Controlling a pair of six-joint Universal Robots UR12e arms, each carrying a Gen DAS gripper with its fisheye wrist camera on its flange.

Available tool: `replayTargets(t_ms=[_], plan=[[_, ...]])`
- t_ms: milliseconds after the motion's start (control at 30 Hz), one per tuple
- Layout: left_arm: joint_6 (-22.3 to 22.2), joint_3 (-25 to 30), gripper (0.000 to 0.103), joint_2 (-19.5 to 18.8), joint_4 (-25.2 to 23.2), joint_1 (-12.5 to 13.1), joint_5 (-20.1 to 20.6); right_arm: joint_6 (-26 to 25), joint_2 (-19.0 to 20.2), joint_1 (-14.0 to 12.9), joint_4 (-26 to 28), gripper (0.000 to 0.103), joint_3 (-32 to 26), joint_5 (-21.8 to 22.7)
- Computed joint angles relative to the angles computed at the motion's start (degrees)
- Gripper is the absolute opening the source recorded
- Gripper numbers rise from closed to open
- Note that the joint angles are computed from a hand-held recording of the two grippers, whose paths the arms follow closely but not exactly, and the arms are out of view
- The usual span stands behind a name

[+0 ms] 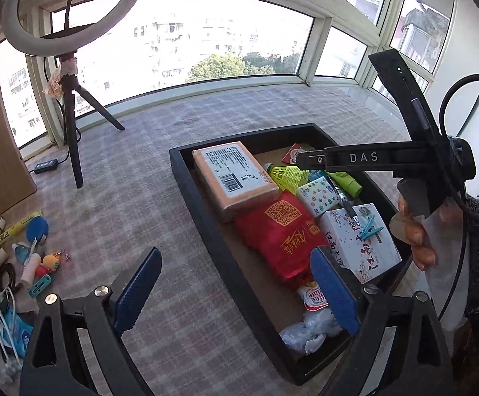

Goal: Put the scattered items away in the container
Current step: 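Release both Coffee-mate sachets into the tray, then grasp the blue round lid with the right gripper while the left grasps the pink bottle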

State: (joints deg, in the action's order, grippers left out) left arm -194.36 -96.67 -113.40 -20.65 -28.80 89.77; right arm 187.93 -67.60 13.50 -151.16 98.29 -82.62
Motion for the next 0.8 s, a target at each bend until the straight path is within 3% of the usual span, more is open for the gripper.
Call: replayTargets(t_ms=[133, 367, 467, 600, 800], plan=[[-1.3, -2.3, 0.088, 1.5, -0.6, 2.1, 2.2, -2.6, 2.0, 2.1, 1.8, 0.072, -3.0, 1.3], [-6.2, -7.2, 0.083, 5.1, -3.6, 8.0, 3.3, -8.6, 6.9, 6.7, 7.5, 0.072, -11.5, 3.6], [-7.3, -8.7, 0.081, 6.1, -4.8, 10.6, 2.0, -10.6, 9.7, 8.8, 11.0, 0.072, -16.4, 3.8], [-8.7, -9.8, 0.069, 6.2, -5.6, 13.2, 0.4, -11.6, 13.9, 11.0, 16.8, 0.072, -23.6, 6.0], [-10.3, -10.8, 0.064, 5.5, -5.3, 15.1, -2.2, -11.9, 21.5, 13.7, 27.1, 0.072, -36.3, 8.6]])
